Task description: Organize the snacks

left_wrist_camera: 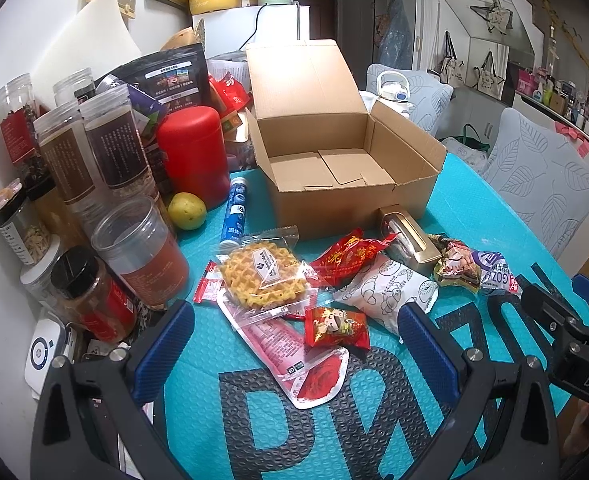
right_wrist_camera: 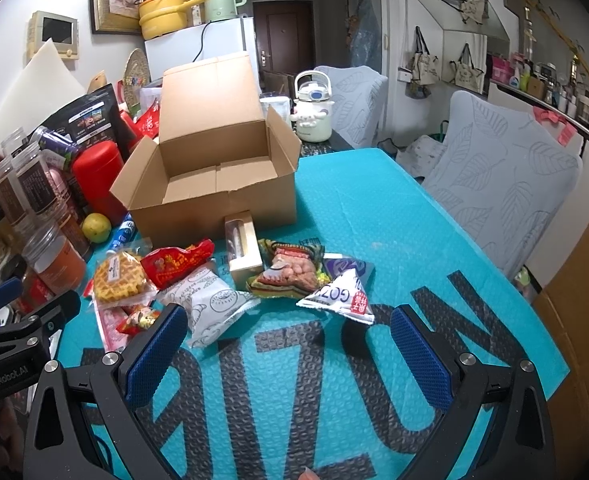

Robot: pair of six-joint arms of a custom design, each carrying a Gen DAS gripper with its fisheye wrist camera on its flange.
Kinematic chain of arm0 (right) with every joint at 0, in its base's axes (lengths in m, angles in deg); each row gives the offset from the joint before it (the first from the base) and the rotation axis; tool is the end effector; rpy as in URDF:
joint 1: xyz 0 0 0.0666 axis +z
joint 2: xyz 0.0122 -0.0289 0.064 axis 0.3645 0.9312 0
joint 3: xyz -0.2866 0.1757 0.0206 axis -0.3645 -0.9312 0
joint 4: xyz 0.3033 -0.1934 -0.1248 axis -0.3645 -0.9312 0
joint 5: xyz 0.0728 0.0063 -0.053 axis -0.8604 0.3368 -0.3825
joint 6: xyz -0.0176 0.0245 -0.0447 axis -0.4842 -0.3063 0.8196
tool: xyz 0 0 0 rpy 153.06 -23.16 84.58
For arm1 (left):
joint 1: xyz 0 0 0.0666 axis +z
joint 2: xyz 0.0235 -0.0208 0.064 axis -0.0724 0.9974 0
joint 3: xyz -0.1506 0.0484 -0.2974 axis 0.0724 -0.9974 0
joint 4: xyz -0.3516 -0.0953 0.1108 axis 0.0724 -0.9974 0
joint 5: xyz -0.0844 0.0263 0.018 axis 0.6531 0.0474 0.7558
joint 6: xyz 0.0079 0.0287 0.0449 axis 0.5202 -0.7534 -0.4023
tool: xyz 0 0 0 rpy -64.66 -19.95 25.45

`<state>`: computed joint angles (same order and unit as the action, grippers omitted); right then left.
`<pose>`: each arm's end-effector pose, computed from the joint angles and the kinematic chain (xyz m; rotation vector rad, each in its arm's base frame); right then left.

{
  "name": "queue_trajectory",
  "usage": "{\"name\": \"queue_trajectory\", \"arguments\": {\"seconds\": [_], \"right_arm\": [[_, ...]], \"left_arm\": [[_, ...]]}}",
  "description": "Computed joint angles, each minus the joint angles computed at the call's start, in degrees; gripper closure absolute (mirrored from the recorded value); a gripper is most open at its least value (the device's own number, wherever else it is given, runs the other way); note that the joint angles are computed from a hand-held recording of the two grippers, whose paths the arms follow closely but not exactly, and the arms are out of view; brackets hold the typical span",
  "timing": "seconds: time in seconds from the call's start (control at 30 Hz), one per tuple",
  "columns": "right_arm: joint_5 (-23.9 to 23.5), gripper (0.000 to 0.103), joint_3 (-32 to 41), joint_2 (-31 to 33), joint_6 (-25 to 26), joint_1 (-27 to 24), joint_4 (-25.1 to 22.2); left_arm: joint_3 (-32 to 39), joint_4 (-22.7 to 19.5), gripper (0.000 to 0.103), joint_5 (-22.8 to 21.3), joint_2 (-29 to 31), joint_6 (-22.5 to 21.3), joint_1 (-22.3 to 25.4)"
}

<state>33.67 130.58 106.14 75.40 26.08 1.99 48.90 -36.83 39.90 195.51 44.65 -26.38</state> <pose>0.5873 0.0440 0.4031 0.1581 2.2773 0.0092 0.6321 -0.2508 0.4061 0.1255 2.3199 -0.0408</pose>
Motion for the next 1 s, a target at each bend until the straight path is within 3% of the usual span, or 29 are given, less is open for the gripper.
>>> {"name": "queue_trajectory", "arguments": {"seconds": [1.0], "right_arm": [[-0.84, 0.0, -0.34, -0.39, -0.09, -0.29, 0.02]], "left_arm": [[-1.36, 0.69, 0.0, 0.99, -1.03, 0.54, -0.32]]}}
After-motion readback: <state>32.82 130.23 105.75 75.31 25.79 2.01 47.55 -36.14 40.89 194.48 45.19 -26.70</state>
